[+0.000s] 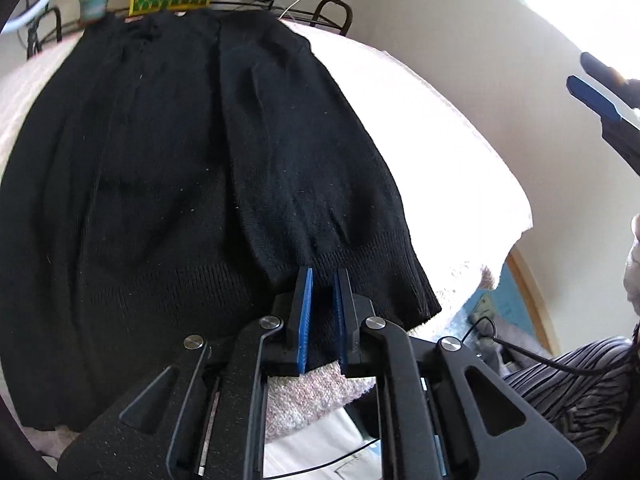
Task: Fold large clothes
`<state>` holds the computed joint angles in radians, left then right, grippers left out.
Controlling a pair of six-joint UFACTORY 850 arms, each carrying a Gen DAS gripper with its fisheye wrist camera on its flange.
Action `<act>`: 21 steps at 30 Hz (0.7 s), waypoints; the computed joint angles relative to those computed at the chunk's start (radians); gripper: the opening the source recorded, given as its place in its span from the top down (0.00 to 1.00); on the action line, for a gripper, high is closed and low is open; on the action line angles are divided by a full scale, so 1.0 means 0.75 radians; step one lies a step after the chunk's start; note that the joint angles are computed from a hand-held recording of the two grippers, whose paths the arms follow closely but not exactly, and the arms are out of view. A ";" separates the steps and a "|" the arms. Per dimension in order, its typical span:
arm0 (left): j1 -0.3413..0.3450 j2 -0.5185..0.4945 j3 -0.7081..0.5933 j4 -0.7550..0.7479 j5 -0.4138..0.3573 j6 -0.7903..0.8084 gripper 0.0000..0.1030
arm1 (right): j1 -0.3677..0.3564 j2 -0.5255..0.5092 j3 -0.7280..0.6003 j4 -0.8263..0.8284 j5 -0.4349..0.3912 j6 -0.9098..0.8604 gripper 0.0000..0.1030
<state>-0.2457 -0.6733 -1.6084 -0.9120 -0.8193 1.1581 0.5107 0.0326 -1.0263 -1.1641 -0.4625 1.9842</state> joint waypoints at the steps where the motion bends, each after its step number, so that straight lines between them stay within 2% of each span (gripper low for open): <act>1: 0.001 0.019 0.024 -0.007 0.011 0.029 0.84 | 0.006 0.020 0.024 -0.018 0.001 0.028 0.70; 3: -0.002 0.069 0.083 -0.043 0.034 0.073 0.80 | 0.002 0.053 0.067 -0.067 0.013 0.095 0.70; 5: -0.010 0.109 0.135 -0.102 0.040 0.149 0.71 | -0.009 0.085 0.107 -0.093 0.035 0.148 0.70; 7: -0.033 0.136 0.170 -0.129 0.044 0.199 0.42 | -0.030 0.105 0.135 -0.120 0.072 0.204 0.70; 8: -0.050 0.142 0.179 -0.117 0.046 0.215 0.39 | -0.040 0.113 0.147 -0.136 0.089 0.237 0.70; 10: -0.086 0.157 0.208 -0.093 0.086 0.241 0.39 | -0.052 0.124 0.163 -0.158 0.111 0.302 0.70; 13: -0.133 0.171 0.242 -0.031 0.206 0.225 0.39 | -0.068 0.138 0.186 -0.224 0.167 0.421 0.70; 16: -0.158 0.160 0.237 0.011 0.274 0.183 0.39 | -0.071 0.132 0.180 -0.204 0.162 0.392 0.70; 18: -0.163 0.153 0.224 0.041 0.284 0.164 0.39 | -0.084 0.124 0.178 -0.212 0.182 0.395 0.70; 20: -0.172 0.147 0.220 0.053 0.302 0.170 0.43 | -0.123 0.106 0.179 -0.300 0.260 0.491 0.67; 21: -0.173 0.146 0.220 0.061 0.318 0.177 0.51 | -0.149 0.090 0.177 -0.376 0.316 0.571 0.65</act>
